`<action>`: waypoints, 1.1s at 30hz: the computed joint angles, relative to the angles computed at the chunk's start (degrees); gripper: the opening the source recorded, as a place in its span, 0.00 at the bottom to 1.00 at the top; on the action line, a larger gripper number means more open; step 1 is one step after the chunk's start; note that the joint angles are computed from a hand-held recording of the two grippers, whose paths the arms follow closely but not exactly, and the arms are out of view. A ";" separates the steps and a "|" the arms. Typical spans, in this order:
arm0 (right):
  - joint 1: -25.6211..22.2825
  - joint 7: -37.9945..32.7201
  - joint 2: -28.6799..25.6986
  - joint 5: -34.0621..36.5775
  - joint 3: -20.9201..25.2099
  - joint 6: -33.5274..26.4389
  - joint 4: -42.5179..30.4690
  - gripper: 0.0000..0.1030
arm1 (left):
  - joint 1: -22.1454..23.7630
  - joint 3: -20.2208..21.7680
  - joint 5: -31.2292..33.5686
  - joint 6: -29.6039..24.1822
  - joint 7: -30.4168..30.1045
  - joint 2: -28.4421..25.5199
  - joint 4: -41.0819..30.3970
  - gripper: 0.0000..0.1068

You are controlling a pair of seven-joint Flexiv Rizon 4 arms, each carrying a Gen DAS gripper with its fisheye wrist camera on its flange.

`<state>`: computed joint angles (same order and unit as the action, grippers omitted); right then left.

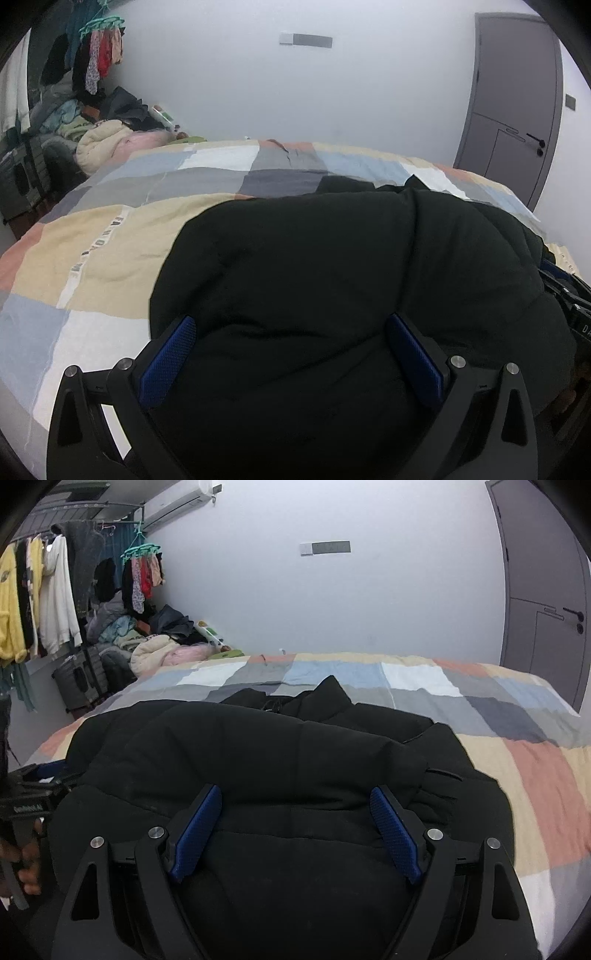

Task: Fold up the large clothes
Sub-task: 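Press the folded jacket flat with both tools, then lift away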

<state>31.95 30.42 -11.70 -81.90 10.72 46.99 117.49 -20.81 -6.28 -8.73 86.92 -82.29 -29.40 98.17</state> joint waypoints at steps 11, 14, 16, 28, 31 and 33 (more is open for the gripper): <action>-1.32 2.69 -2.55 -3.99 -1.46 3.60 -0.12 0.80 | -0.42 -0.27 0.19 3.25 -0.08 -3.68 -1.16 0.96; -1.60 2.61 -3.11 -4.22 -1.68 4.25 -0.19 0.80 | -1.52 1.03 0.17 2.57 -0.66 -3.97 -1.68 0.96; -1.72 1.46 -3.42 -3.11 -1.62 4.92 -0.45 0.80 | -1.68 1.23 0.09 2.51 -1.10 -3.91 -1.64 0.96; -0.06 -7.81 2.84 8.92 1.14 3.04 -0.45 0.85 | -4.04 5.98 3.44 -6.16 -7.02 5.79 1.09 0.96; 0.92 -8.41 6.06 10.02 2.57 -0.58 -1.23 0.96 | -3.79 6.14 5.26 -7.72 -9.49 10.13 1.95 0.96; 1.67 -9.24 8.15 10.52 3.90 -3.89 -2.12 0.96 | -3.38 5.81 6.47 -8.20 -10.89 13.06 2.67 0.96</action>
<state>33.62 21.18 -3.56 -71.38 14.61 43.11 115.37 -24.20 -0.47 -2.26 78.72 -93.19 -16.34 100.83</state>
